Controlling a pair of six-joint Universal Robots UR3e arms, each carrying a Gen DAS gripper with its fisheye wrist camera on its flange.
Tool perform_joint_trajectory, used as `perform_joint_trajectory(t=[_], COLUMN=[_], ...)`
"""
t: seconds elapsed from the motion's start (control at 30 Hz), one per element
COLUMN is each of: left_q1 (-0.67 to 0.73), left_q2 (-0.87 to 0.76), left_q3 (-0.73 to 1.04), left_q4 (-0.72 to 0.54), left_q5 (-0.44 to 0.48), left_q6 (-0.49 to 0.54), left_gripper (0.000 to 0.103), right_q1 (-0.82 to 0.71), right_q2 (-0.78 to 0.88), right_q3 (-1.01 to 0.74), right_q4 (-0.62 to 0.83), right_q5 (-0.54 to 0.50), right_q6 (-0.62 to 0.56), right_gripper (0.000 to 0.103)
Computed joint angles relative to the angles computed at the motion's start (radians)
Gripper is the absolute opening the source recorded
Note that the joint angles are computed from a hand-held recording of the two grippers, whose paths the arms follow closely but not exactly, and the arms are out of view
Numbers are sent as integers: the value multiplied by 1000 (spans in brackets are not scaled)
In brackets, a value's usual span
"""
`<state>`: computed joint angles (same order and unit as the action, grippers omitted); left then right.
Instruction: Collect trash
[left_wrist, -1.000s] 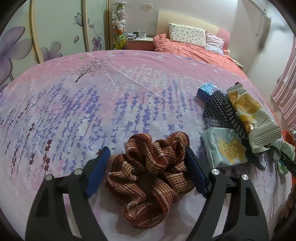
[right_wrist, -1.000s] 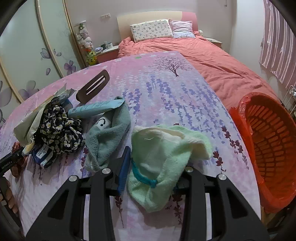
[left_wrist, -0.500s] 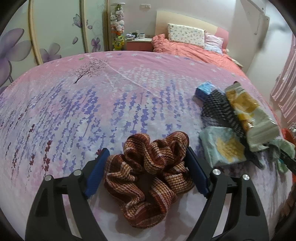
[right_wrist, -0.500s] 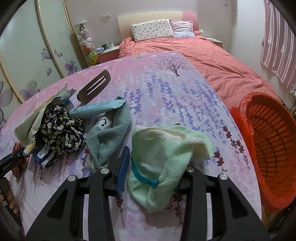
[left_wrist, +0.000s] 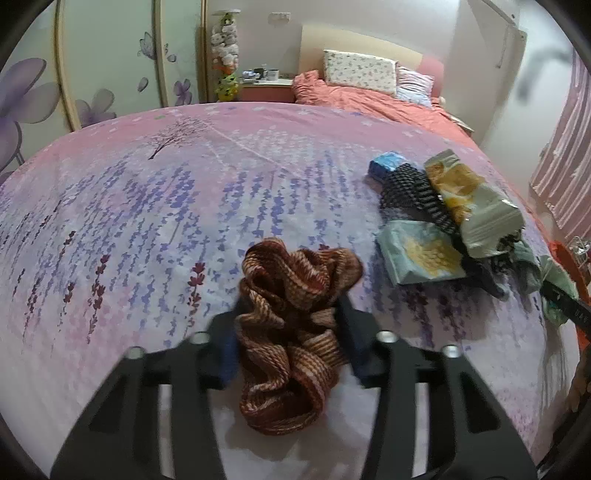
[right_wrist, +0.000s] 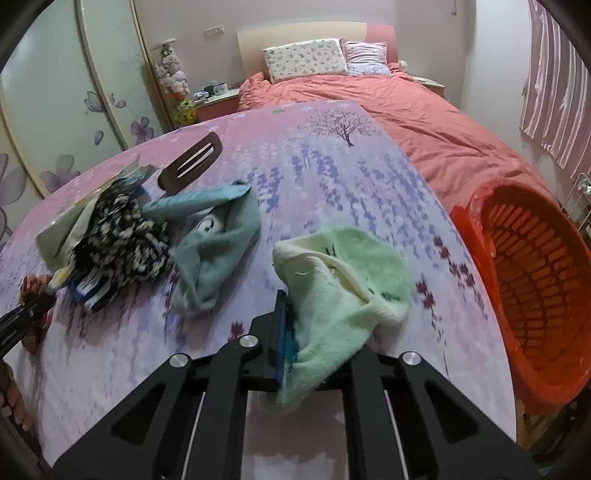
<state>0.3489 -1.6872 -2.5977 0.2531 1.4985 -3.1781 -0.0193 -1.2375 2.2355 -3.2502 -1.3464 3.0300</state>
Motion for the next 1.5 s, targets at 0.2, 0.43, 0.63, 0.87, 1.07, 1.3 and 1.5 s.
perform_joint_trajectory(t=[0.2, 0.43, 0.63, 0.87, 1.07, 1.3, 1.5], left_q1=[0, -55, -229, -500, -656, -782, -869], left_q2=[108, 399, 424, 249, 46, -222, -494], left_q3=[-36, 23, 184, 410, 642, 966, 1332], left_q4=[-36, -286, -413, -417, -418, -469, -573], left_q5=[-2, 16, 78, 194, 196, 159, 126], left_q6=[-11, -45, -143, -243, -292, -305, -283], left_gripper=[30, 31, 31, 31, 31, 31, 32], right_q1=[-76, -176, -301, -506, -704, -859, -874], right_q2=[-150, -372, -548, -774, -921, -883, -665], right_q3=[100, 176, 234, 285, 278, 247, 198], right_q4=[26, 94, 192, 398, 623, 683, 500], right_q5=[103, 222, 337, 495, 624, 692, 666], right_q6=[-20, -62, -124, -244, -375, -450, -391], right_gripper=[6, 6, 6, 6, 6, 6, 6])
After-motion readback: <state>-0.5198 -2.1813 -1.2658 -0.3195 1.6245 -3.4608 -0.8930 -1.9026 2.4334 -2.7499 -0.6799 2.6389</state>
